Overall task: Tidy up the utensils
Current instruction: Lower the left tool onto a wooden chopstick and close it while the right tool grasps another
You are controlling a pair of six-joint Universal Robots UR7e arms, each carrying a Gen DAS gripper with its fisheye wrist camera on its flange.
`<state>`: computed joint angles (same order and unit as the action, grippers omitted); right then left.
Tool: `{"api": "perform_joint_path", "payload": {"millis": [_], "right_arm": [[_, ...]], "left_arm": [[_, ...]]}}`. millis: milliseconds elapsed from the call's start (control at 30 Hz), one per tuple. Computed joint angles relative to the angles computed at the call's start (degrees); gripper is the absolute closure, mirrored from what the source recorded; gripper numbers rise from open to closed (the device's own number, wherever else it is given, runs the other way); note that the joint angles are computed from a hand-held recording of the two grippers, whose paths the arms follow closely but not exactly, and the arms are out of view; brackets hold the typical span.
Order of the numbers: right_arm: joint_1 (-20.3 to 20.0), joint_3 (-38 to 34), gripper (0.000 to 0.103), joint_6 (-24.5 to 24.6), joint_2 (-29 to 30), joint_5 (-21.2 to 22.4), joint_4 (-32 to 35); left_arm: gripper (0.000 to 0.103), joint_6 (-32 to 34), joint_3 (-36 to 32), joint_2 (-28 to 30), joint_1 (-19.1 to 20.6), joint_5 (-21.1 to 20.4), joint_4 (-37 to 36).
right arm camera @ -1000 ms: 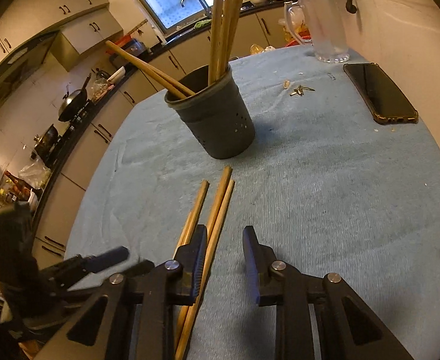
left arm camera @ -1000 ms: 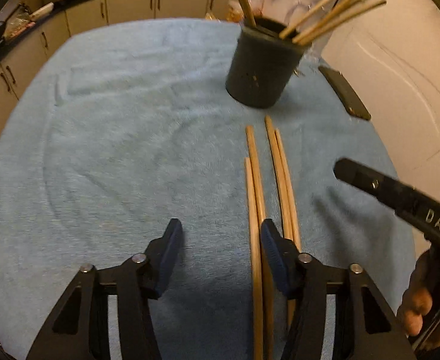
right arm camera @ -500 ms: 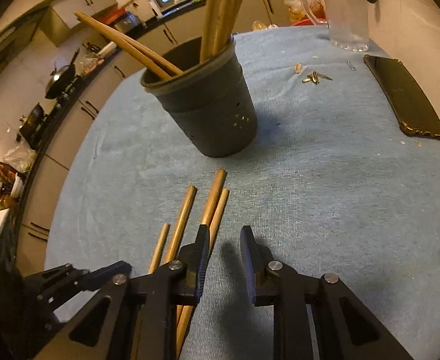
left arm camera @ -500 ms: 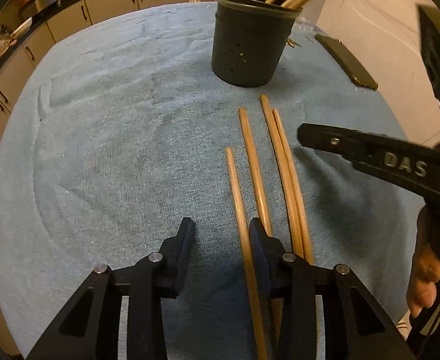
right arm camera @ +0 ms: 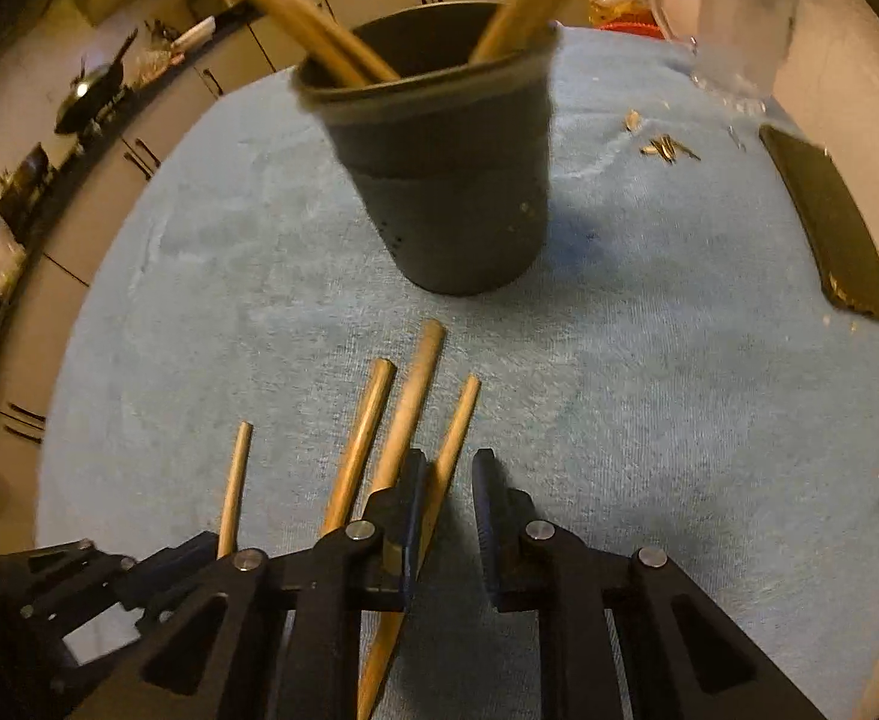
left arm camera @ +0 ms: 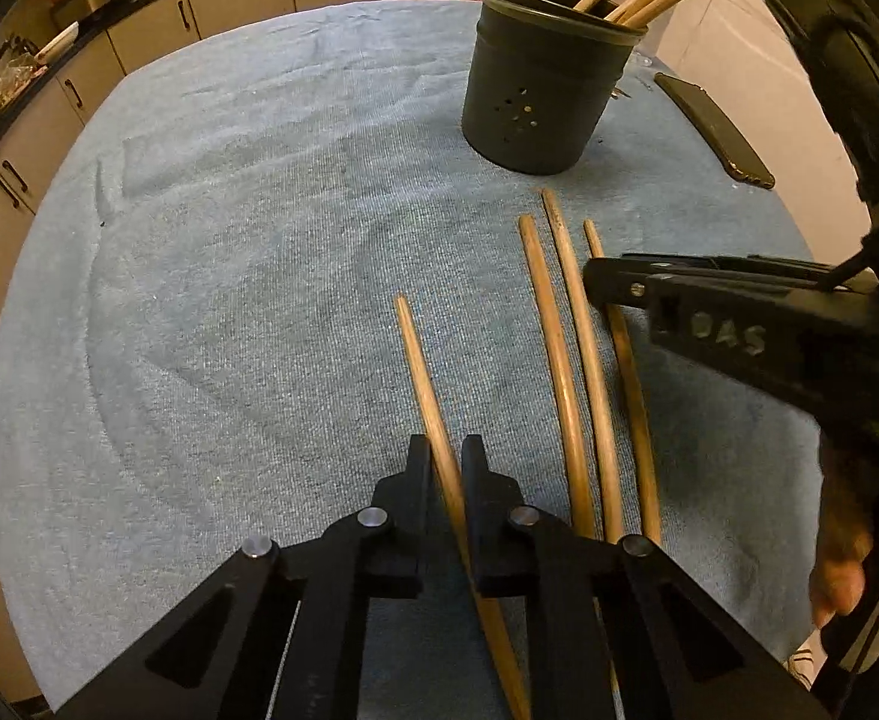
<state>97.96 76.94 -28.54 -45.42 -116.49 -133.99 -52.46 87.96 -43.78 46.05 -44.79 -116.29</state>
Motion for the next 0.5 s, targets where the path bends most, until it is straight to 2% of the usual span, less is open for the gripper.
{"api": "perform_joint_path", "payload": {"millis": [133,267,333,433,500], "right_arm": [[1.3,2.1,0.09,-5.6,0.9,-3.7,-6.3],[0.1,0.7,0.095,-3.4,0.3,-0.7,-2.6],[-0.1,1.1,0.095,-4.1,-0.1,-2.2,-3.7],[-0.6,0.2,0.094,-3.3,-0.2,-1.1,-1.6],[-0.5,-1.0,0.093,-4.8,0.7,-1.4,-1.7]], "left_arm": [[0.091,1.3,-1.7,1.2,0.6,0.3,-0.4],[0.091,2.7,-2.9,1.7,1.4,0.7,0.0],[0.091,2.8,-3.5,1.9,1.5,0.8,0.9],[0.091,2.6,-4.8,2.9,1.4,2.2,2.4],[0.091,2.2,-6.2,4.0,1.5,3.1,3.8]]}}
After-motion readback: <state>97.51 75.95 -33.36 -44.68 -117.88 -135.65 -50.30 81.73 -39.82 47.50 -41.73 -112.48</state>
